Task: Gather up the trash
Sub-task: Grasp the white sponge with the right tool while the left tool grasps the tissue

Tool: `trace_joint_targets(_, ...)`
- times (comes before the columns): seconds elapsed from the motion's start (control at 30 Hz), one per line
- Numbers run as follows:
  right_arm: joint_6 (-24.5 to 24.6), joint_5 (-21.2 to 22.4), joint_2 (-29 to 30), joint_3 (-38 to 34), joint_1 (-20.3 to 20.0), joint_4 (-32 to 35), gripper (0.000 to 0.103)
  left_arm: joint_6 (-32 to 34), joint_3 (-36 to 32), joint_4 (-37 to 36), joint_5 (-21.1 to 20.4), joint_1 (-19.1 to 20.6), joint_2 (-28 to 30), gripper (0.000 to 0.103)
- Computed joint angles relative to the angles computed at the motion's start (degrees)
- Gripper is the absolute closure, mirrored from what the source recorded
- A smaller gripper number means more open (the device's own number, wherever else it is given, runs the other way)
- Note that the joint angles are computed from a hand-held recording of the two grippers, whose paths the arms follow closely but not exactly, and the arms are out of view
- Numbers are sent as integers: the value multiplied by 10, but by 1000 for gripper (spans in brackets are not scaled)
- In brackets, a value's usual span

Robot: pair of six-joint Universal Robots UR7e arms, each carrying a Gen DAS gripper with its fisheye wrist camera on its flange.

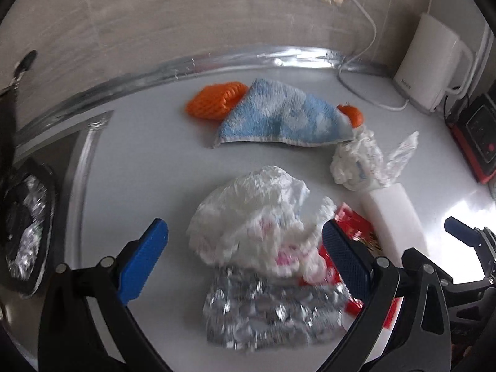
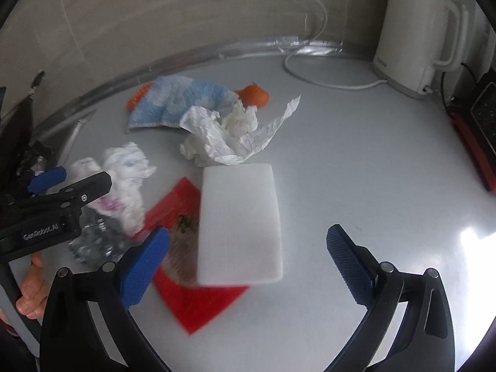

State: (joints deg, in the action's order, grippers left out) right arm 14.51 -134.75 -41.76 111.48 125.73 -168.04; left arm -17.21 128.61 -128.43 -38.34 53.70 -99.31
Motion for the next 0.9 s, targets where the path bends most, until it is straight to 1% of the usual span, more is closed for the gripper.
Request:
trace_joint_targets(0.13,6,0,13,-10,-12,7,2,33,-9,-26,-2,15,28,8)
trace_joint_targets(0.17,7,-1,15,-12,-14,10,2,42,-10,-32,-2,17,33,10)
trace_joint_targets(0.2,9,-3,17,-14,-15,13,2,50,-10,-39,-2,18,36,17)
trace_joint_targets(0.23,10,-4,19,-15,-16,15,2,53,-11,-39,-3,19,37,21)
trace_joint_targets(0.3,15,-3,21,-19,-19,23,2,62,-19,-37,-15,26,42,33)
trace_joint_targets(0.33,18,1,21,-20,-21,25,3,62,-21,-37,-17,27,42,36)
trace_joint_targets(0.37,18,3,22,-20,-22,23,9,66,-22,-39,-16,28,44,45)
trace_joint_targets(0.4,17,6,22,-21,-23,22,15,70,-25,-38,-20,31,46,57)
trace_joint_targets(0.43,18,12,20,-20,-25,26,25,72,-28,-35,-24,33,46,64)
trace_joint_targets(0.47,16,8,20,-20,-24,23,36,74,-31,-33,-28,35,46,70)
trace_joint_targets(0.5,13,14,17,-19,-25,22,42,75,-32,-37,-30,37,46,74)
trace_joint_targets(0.6,9,26,10,-15,-26,9,42,81,-33,-46,-23,33,43,78)
trace_joint_targets(0.73,2,21,1,-11,-20,-2,42,91,-35,-57,-20,18,28,78)
trace_joint_targets(0.9,5,18,-16,-4,-7,-2,42,74,-35,-29,-13,-19,-8,78)
